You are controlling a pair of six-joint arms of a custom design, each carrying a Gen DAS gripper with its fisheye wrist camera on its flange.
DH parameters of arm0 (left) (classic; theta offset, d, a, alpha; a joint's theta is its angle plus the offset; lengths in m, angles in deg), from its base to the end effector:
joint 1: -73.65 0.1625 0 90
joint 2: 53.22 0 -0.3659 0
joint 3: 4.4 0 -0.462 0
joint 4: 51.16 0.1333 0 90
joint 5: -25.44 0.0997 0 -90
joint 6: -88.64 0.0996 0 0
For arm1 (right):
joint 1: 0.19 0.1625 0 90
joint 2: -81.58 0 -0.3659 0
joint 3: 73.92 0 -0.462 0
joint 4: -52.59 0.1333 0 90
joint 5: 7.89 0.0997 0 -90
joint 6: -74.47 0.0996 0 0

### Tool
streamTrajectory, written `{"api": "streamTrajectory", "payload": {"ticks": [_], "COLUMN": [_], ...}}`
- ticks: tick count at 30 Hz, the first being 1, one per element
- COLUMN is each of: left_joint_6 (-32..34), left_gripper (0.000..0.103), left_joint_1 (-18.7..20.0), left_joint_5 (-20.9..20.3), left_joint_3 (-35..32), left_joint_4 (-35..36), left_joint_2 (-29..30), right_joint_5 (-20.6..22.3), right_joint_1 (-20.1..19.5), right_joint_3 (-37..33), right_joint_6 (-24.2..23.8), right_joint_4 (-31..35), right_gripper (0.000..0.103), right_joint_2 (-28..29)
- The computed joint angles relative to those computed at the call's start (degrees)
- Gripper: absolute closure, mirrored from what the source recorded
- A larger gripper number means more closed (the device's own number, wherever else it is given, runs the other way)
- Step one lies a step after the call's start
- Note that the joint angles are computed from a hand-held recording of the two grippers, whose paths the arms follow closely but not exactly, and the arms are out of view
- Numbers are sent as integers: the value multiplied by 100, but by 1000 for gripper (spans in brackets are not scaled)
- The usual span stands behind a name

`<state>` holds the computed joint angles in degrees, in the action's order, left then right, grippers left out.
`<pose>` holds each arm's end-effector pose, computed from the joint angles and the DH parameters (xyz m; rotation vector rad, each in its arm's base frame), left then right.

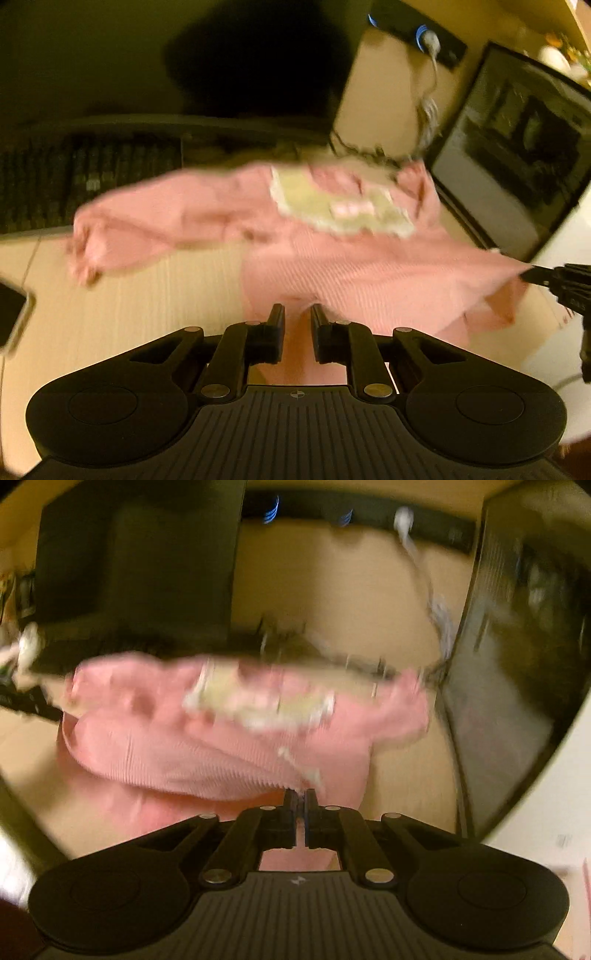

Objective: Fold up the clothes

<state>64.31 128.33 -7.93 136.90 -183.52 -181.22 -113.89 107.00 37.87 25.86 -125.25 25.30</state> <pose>-0.0188 -0.4010 0.3451 -0.0984 2.2952 -1.1213 0.2785 -0.5421 0.0585 1.3508 -2.2871 0.6396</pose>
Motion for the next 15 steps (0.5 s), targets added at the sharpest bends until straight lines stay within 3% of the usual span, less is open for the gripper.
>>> {"api": "streamTrajectory", "payload": {"ticks": [3,4,6,7,9,11,13,15], "left_joint_6": [-1008,-1293,-1694,-1813,-1566,-1018,-362,229], "left_gripper": [75,71,63,56,42,24,9,8], "left_joint_1": [-68,-47,-9,-18,-43,-31,77,261], "left_joint_5": [27,-39,-221,-308,-478,-570,-598,-580], "left_joint_3": [247,290,367,417,548,604,490,246], "left_joint_4": [1628,2002,2480,2605,2216,1236,73,-833], "left_joint_2": [-627,-808,-1189,-1414,-1770,-1667,-1025,-198], "right_joint_5": [-555,-695,-843,-860,-714,-481,-220,11], "right_joint_1": [-158,-212,-291,-318,-338,-334,-315,-262], "right_joint_3": [277,329,415,446,423,295,105,-103], "right_joint_6": [99,225,403,461,553,701,856,877], "right_joint_4": [241,314,367,358,313,270,233,214], "right_gripper": [92,83,67,64,64,64,62,57], "right_joint_2": [-76,-109,-199,-251,-307,-230,-69,177]}}
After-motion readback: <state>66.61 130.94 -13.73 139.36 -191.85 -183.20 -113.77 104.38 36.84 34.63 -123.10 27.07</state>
